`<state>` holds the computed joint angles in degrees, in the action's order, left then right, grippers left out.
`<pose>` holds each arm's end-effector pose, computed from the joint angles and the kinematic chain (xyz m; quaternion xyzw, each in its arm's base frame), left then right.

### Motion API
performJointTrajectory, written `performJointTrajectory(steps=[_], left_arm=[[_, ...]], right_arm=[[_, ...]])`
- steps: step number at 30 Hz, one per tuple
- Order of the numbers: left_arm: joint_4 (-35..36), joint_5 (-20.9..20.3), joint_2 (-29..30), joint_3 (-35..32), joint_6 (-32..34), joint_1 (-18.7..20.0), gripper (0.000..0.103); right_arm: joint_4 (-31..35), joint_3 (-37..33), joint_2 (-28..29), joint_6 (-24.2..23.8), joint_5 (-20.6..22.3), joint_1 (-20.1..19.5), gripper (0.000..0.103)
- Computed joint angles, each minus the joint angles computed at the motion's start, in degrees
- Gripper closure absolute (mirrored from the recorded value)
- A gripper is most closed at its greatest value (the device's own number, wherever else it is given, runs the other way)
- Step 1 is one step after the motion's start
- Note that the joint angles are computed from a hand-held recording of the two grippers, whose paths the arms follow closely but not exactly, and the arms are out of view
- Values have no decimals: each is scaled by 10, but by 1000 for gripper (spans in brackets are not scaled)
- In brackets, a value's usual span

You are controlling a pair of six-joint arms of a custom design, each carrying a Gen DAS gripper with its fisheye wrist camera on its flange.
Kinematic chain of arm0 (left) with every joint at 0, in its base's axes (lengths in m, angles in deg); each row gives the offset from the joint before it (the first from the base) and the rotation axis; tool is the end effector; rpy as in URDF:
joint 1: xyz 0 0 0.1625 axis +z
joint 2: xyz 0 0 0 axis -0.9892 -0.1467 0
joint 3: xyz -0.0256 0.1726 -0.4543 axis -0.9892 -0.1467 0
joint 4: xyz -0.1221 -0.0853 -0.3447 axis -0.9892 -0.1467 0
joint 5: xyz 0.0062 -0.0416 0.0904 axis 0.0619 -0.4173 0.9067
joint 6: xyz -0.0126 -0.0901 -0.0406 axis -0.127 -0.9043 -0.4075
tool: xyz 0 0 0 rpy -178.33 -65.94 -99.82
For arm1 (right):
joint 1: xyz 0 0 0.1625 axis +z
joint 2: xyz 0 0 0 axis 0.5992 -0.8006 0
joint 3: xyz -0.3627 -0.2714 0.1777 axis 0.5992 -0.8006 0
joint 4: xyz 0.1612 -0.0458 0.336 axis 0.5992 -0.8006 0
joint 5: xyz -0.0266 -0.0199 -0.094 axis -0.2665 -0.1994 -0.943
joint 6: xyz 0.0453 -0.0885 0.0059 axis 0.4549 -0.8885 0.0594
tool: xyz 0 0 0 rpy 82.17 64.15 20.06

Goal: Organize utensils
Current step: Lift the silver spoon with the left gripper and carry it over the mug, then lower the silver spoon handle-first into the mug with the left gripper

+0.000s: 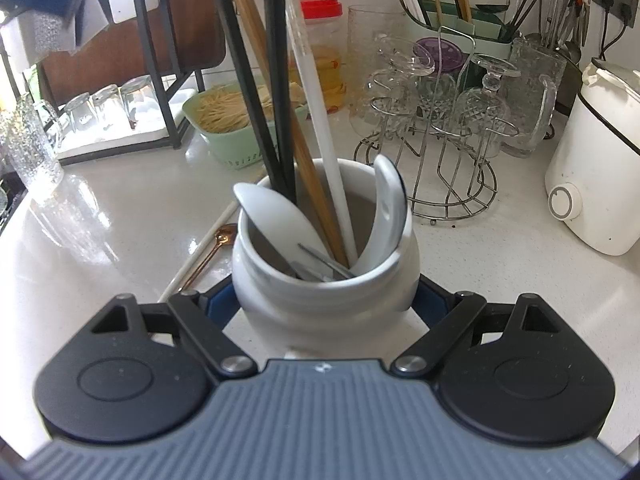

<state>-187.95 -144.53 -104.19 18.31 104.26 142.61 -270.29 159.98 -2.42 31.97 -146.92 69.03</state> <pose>-0.2735 -0.8418 0.3182 0.3690 0.8799 -0.2548 0.1569 0.2733 -0.7406 0.1037 0.0772 -0.8652 0.3386 0.3618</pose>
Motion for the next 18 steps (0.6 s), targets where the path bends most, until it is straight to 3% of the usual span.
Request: performJointTrajectory(steps=[18], left_arm=[[-77, -91, 17, 8, 42, -41, 61]], right_arm=[[-9, 8, -3, -32, 28, -3, 12]])
